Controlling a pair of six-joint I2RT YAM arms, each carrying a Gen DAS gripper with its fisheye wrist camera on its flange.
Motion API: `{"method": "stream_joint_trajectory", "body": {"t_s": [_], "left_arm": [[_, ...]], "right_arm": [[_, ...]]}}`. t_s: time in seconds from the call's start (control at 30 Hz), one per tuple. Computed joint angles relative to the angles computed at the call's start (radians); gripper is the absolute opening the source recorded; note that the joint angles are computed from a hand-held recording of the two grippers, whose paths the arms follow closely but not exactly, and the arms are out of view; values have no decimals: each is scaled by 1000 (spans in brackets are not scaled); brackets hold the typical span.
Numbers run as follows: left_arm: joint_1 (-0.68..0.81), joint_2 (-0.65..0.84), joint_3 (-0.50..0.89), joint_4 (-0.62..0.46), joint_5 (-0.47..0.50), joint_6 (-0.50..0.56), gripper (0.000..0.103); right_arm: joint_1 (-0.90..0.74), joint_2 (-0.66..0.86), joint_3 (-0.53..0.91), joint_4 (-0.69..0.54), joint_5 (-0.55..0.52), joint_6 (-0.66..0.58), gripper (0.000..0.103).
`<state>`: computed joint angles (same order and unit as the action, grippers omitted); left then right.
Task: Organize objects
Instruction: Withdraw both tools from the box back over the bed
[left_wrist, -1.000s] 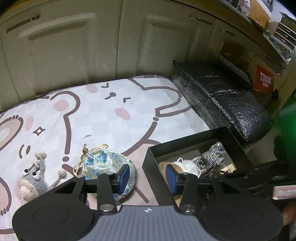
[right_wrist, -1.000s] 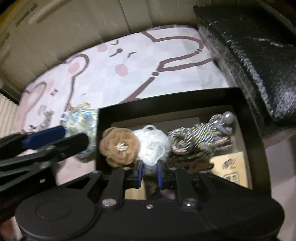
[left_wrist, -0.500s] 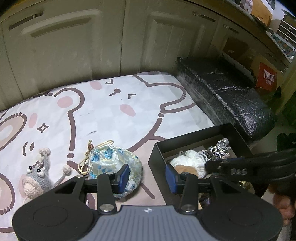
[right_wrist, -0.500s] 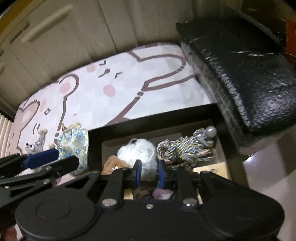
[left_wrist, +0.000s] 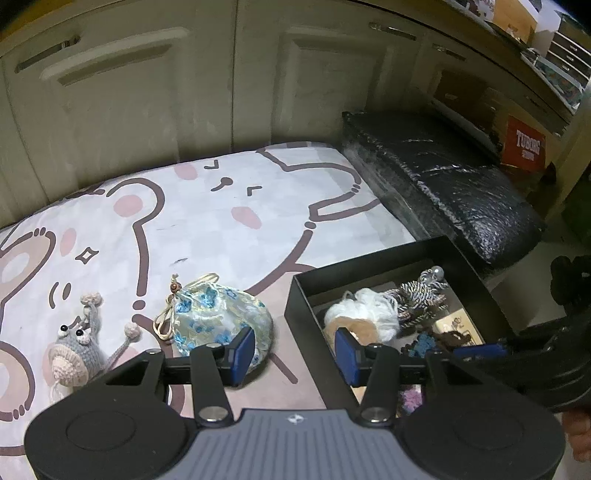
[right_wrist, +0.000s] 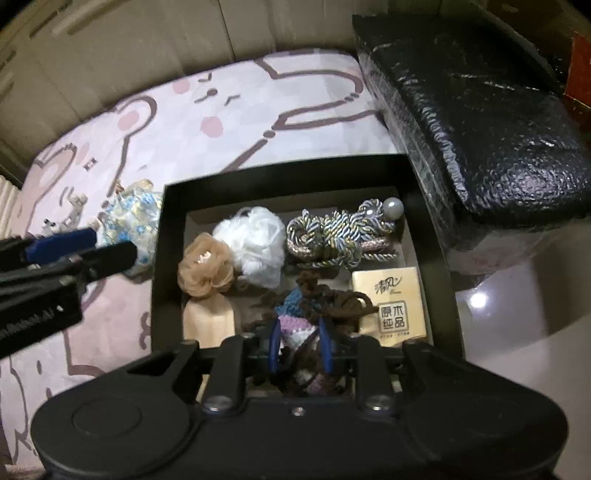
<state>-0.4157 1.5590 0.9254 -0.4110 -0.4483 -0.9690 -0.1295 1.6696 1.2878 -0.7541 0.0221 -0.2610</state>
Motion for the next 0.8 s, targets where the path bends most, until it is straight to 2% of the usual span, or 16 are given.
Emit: {"method": "stream_joint_trajectory", "body": {"t_s": [0.2, 0.33, 0.43, 0.5, 0.67, 0.8], "left_arm": [[-28, -5, 19, -46, -20, -22, 53], [-43, -16, 26, -72, -36, -43, 63], [-55, -25, 32, -99, -56, -68, 73], [-63, -29, 37, -119, -70, -89, 78], [-80, -35, 50, -176, -109, -135, 92], [-90, -40, 52, -210, -134, -170, 98]], "right_arm": [[-35, -100, -46, 71, -58, 45, 26], [-46, -144, -72, 103, -66, 38, 34], [-45, -170, -94, 130, -43, 22, 46], [-48, -190, -121, 162, -37, 10, 57], [-65, -222, -155, 192, -36, -21, 69], [-73, -244, -178, 206, -36, -37, 79]]}}
